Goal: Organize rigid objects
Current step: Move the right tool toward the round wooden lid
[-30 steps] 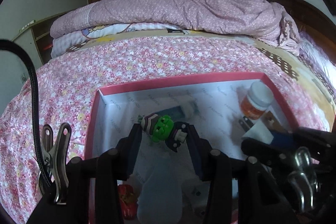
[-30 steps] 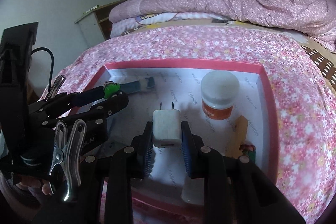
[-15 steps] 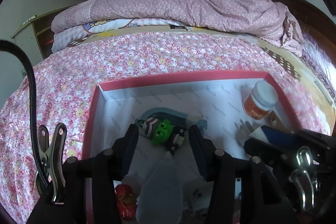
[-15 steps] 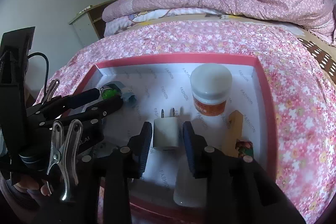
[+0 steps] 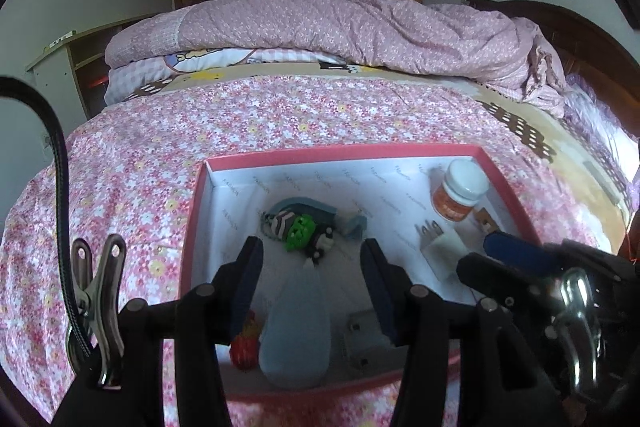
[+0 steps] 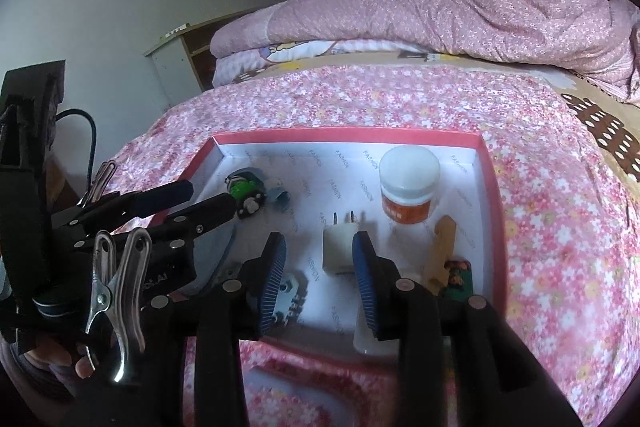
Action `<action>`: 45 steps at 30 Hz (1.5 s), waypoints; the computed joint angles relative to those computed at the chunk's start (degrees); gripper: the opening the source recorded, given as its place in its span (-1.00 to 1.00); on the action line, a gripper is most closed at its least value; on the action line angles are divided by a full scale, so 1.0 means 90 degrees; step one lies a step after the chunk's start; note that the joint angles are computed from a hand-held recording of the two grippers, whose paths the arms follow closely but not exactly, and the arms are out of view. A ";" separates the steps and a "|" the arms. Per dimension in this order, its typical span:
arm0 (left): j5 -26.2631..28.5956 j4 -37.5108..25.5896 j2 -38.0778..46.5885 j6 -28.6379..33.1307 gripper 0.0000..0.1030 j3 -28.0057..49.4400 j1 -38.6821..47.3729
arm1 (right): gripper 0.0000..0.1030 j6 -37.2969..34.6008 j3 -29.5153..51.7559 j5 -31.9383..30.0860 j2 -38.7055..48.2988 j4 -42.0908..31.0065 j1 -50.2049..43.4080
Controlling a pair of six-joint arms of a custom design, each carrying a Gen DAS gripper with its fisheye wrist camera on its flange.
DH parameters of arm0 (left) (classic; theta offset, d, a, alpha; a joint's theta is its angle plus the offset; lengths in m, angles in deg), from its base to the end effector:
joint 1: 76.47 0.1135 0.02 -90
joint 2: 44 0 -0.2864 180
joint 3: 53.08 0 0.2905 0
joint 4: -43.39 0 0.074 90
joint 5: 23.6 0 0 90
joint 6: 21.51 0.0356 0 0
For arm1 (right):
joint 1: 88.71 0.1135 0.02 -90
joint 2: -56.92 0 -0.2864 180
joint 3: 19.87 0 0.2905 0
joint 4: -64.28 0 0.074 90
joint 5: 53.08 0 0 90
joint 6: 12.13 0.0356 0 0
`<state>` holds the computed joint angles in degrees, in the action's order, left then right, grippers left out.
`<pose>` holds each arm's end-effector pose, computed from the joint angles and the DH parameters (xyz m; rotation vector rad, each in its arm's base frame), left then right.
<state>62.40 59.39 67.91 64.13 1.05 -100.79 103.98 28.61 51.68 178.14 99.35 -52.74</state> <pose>0.3322 -0.1474 0.0605 0.3638 2.2754 -0.1774 0.2809 0.1926 0.0147 -0.0500 2.2206 0.3156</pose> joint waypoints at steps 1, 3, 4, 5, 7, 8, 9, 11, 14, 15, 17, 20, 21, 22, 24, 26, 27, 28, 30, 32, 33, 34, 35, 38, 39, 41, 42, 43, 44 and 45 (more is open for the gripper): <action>0.0000 0.0025 -0.0074 -0.0027 0.03 -0.0099 -0.0006 | -0.30 0.0028 -0.0064 0.0031 -0.0022 0.0054 0.0029; 0.0008 0.0053 -0.0207 -0.0075 0.03 -0.0275 -0.0015 | -0.30 0.0104 -0.0228 0.0119 -0.0089 0.0163 0.0117; 0.0017 0.0074 -0.0259 -0.0090 0.03 -0.0352 -0.0012 | -0.30 0.0121 -0.0277 0.0141 -0.0118 0.0181 0.0142; 0.0008 0.0101 -0.0310 -0.0117 0.03 -0.0433 -0.0025 | -0.30 0.0159 -0.0358 0.0202 -0.0160 0.0213 0.0205; 0.0030 0.0215 -0.0450 -0.0209 0.03 -0.0684 -0.0027 | -0.30 0.0222 -0.0494 0.0274 -0.0210 0.0274 0.0282; 0.0059 0.0257 -0.0486 -0.0244 0.03 -0.0767 -0.0025 | -0.30 0.0277 -0.0577 0.0295 -0.0231 0.0325 0.0325; 0.0099 0.0297 -0.0529 -0.0286 0.03 -0.0864 -0.0026 | -0.28 0.0351 -0.0679 0.0298 -0.0244 0.0411 0.0373; 0.0136 0.0349 -0.0614 -0.0350 0.03 -0.1036 -0.0052 | -0.20 0.0486 -0.0864 0.0358 -0.0260 0.0572 0.0480; 0.0084 0.0475 -0.0728 -0.0390 0.03 -0.1306 -0.0142 | -0.18 0.0640 -0.1101 0.0546 -0.0258 0.0752 0.0696; 0.0065 0.0539 -0.0767 -0.0414 0.03 -0.1404 -0.0174 | -0.18 0.0693 -0.1178 0.0635 -0.0251 0.0799 0.0789; 0.0044 0.0692 -0.0834 -0.0466 0.03 -0.1608 -0.0234 | -0.18 0.0839 -0.1314 0.0793 -0.0208 0.0903 0.0962; -0.0081 0.0928 -0.0860 -0.0517 0.03 -0.1884 -0.0365 | -0.18 0.1026 -0.1435 0.0925 -0.0093 0.1013 0.1177; -0.0125 0.0992 -0.0861 -0.0531 0.03 -0.1967 -0.0411 | -0.18 0.1074 -0.1454 0.0988 -0.0053 0.1018 0.1257; -0.0153 0.1042 -0.0876 -0.0554 0.04 -0.2060 -0.0446 | -0.18 0.1127 -0.1477 0.1069 -0.0008 0.1014 0.1350; -0.0145 0.1130 -0.0889 -0.0605 0.04 -0.2199 -0.0473 | -0.18 0.1232 -0.1529 0.1166 0.0063 0.1046 0.1489; -0.0127 0.1252 -0.0885 -0.0647 0.04 -0.2352 -0.0480 | -0.18 0.1359 -0.1596 0.1262 0.0149 0.1134 0.1622; -0.0142 0.1312 -0.0878 -0.0667 0.03 -0.2424 -0.0501 | -0.18 0.1402 -0.1623 0.1297 0.0175 0.1162 0.1661; -0.0161 0.1407 -0.0846 -0.0679 0.04 -0.2504 -0.0518 | -0.18 0.1453 -0.1642 0.1334 0.0210 0.1177 0.1707; -0.0191 0.1544 -0.0782 -0.0691 0.04 -0.2615 -0.0540 | -0.18 0.1583 -0.1664 0.1408 0.0315 0.1186 0.1814; -0.0221 0.1690 -0.0680 -0.0718 0.04 -0.2722 -0.0567 | -0.18 0.1726 -0.1647 0.1460 0.0426 0.1152 0.1909; -0.0214 0.1762 -0.0631 -0.0734 0.04 -0.2773 -0.0573 | -0.18 0.1782 -0.1654 0.1455 0.0494 0.1181 0.1938; -0.0212 0.1834 -0.0587 -0.0756 0.04 -0.2828 -0.0593 | -0.18 0.1817 -0.1646 0.1452 0.0531 0.1179 0.1954; -0.0217 0.1887 -0.0538 -0.0773 0.04 -0.2859 -0.0605 | -0.18 0.1875 -0.1623 0.1441 0.0606 0.1166 0.1973; -0.0181 0.1997 -0.0384 -0.0786 0.04 -0.2911 -0.0583 | -0.18 0.1960 -0.1524 0.1407 0.0761 0.1092 0.2020; -0.0164 0.2018 -0.0346 -0.0782 0.04 -0.2913 -0.0566 | -0.18 0.1966 -0.1497 0.1404 0.0790 0.1071 0.2037; -0.0123 0.2074 -0.0256 -0.0765 0.03 -0.2913 -0.0524 | -0.18 0.1953 -0.1426 0.1417 0.0826 0.0990 0.2080; -0.0118 0.2105 -0.0203 -0.0765 0.03 -0.2911 -0.0518 | -0.18 0.1931 -0.1364 0.1449 0.0836 0.0899 0.2104; -0.0114 0.2117 -0.0159 -0.0764 0.03 -0.2895 -0.0514 | -0.18 0.1920 -0.1317 0.1486 0.0844 0.0823 0.2129; -0.0107 0.2128 -0.0113 -0.0766 0.03 -0.2879 -0.0510 | -0.18 0.1901 -0.1256 0.1537 0.0865 0.0739 0.2156; -0.0095 0.2134 -0.0060 -0.0765 0.03 -0.2857 -0.0504 | -0.18 0.1908 -0.1208 0.1574 0.0884 0.0673 0.2185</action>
<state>61.55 78.60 67.37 57.24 -24.67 -105.32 121.15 17.74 65.85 186.10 105.41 -33.07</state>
